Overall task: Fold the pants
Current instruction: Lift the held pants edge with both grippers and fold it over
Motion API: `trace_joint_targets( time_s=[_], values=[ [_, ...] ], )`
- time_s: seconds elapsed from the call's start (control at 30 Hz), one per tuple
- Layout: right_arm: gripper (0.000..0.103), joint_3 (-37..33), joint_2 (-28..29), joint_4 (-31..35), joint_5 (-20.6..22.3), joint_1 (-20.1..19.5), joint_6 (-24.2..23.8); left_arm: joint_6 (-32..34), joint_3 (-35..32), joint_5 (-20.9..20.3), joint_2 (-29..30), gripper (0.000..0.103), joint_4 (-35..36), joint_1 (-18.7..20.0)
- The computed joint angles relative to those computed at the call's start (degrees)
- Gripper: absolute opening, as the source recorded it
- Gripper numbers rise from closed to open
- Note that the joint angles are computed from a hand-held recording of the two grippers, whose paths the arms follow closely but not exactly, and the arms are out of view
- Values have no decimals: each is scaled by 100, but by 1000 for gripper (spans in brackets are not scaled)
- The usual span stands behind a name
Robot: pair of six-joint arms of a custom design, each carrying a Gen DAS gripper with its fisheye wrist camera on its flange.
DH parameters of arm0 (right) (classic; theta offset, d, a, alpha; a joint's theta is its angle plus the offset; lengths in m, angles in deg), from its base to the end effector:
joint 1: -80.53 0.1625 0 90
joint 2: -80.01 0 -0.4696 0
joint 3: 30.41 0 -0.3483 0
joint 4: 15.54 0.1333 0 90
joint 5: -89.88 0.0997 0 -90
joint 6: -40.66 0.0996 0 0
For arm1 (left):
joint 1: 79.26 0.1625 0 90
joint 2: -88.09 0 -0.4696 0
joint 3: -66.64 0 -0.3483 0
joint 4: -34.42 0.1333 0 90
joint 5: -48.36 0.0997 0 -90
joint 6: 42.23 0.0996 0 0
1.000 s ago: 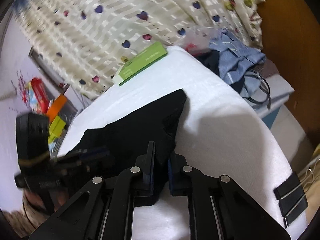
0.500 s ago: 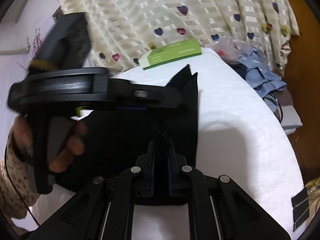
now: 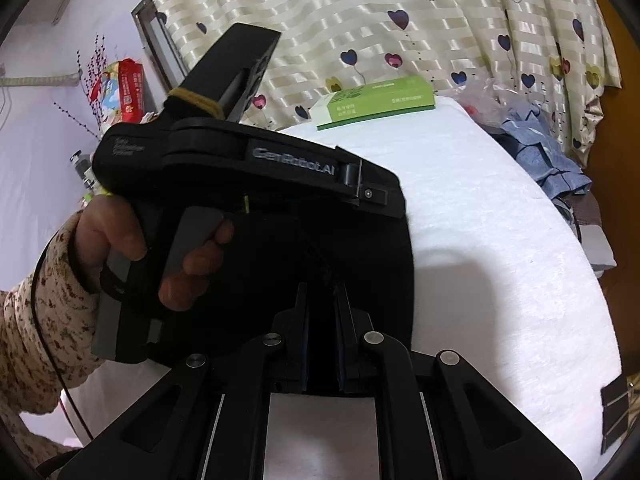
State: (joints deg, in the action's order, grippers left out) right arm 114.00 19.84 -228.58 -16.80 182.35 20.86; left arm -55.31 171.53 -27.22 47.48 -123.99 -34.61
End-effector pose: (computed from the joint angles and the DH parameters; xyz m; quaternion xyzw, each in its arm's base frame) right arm 0.1857 -0.3760 0.2115 0.2079 -0.9111 0.3183 0.1593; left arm -0.3257 -0.5440 0.0653 0.2712 0.9537 -0.0924 0.0920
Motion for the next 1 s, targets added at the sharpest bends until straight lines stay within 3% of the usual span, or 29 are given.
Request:
trace_joint_targets(
  time_s=[0.03, 0.1, 0.17, 1.0],
  values=[
    [9, 0, 28, -12, -17, 35, 11, -14, -11, 9, -3, 40, 27, 12],
    [8, 8, 46, -8, 14, 78, 37, -46, 15, 102, -23, 15, -7, 11],
    [8, 3, 70, -8, 52, 110, 68, 43, 106, 277, -61, 7, -152, -36],
    [7, -551, 578, 679, 923, 822, 292, 88, 1293, 895, -1442, 5, -913, -1]
  ],
)
